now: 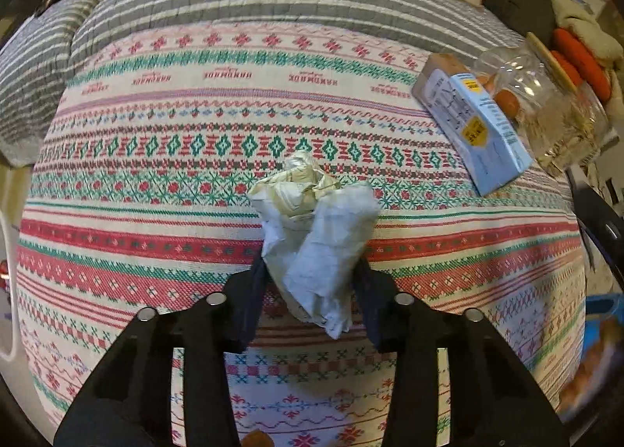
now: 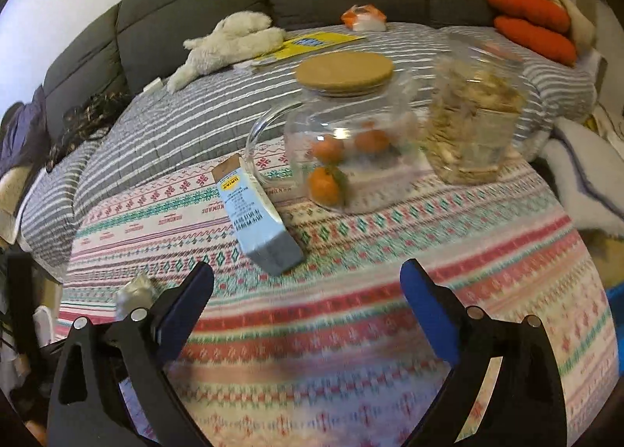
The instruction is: Collect trash
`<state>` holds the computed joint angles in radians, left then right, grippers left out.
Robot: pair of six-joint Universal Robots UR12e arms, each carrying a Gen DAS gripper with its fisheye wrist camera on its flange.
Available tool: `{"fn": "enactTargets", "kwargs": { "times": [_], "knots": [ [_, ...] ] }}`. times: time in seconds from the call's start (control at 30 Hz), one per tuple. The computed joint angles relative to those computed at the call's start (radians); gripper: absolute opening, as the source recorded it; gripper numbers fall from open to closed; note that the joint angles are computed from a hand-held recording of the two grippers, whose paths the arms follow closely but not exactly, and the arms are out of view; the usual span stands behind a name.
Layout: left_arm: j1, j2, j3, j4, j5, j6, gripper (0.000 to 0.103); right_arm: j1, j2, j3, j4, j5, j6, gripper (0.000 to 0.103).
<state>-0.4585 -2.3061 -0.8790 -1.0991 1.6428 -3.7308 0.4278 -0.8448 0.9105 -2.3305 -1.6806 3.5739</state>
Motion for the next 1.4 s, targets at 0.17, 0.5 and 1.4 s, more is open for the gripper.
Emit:
{"fn": "enactTargets", "kwargs": {
  "times": [0.17, 0.5, 1.4],
  "knots": [
    [0.000, 0.034, -0.046, 0.044, 0.047, 0.014, 0.033, 0.016, 0.083, -0.113, 0.038, -0.047, -0.099, 0.094],
    [-0.003, 0.070, -0.085, 0.082, 0.074, 0.026, 0.033, 0.037, 0.209, -0.305, 0.122, -0.077, -0.244, 0.062],
    [-0.024, 0.228, -0.305, 0.230, 0.166, 0.088, 0.033, 0.087, -0.096, 0.137, -0.114, 0.075, -0.091, 0.037]
  ]
}}
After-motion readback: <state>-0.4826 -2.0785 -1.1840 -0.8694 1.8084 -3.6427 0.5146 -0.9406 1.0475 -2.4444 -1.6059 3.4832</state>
